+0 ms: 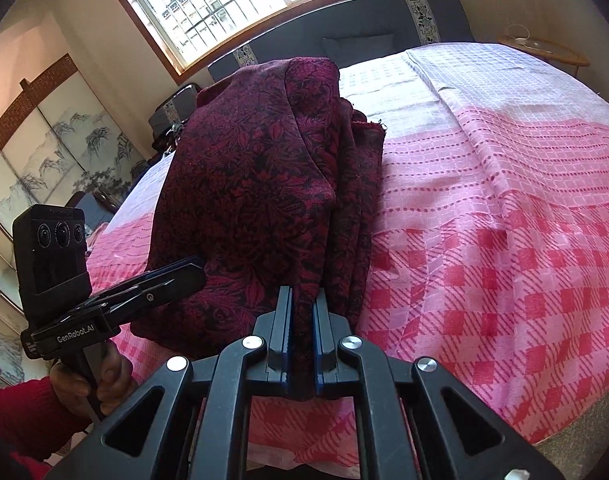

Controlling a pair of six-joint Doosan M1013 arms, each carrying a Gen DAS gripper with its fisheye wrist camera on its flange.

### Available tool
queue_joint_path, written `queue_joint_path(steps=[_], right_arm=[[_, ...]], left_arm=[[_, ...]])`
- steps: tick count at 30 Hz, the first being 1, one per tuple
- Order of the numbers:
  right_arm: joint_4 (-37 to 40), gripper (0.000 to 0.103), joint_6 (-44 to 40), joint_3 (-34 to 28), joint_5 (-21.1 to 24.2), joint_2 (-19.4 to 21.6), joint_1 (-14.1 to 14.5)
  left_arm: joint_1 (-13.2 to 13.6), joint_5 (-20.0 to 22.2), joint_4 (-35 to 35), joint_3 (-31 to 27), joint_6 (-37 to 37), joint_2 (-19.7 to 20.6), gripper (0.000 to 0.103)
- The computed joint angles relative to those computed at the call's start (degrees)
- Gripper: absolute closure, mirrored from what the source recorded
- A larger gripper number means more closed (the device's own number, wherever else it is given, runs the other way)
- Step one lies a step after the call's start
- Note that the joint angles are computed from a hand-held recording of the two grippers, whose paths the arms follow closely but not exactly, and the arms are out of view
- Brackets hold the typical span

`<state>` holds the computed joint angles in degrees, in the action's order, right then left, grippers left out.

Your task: Fold small clothes

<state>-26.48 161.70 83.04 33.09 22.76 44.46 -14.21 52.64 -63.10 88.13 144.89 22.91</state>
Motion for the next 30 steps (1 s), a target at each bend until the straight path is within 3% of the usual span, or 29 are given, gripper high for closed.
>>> queue_joint_path(steps=[15,30], right_arm=[[1.5,0.095,-3.5,-2.7,5.0,1.0,0.3],[1.7,0.088,-3.6,-2.7,5.2,0.1,-0.1]], left_arm=[[0.1,0.3,-0.1,0.0,0.2,0.2,0.072],[0.0,0.3,-0.3,0.0,0.8,0.4,0.072]])
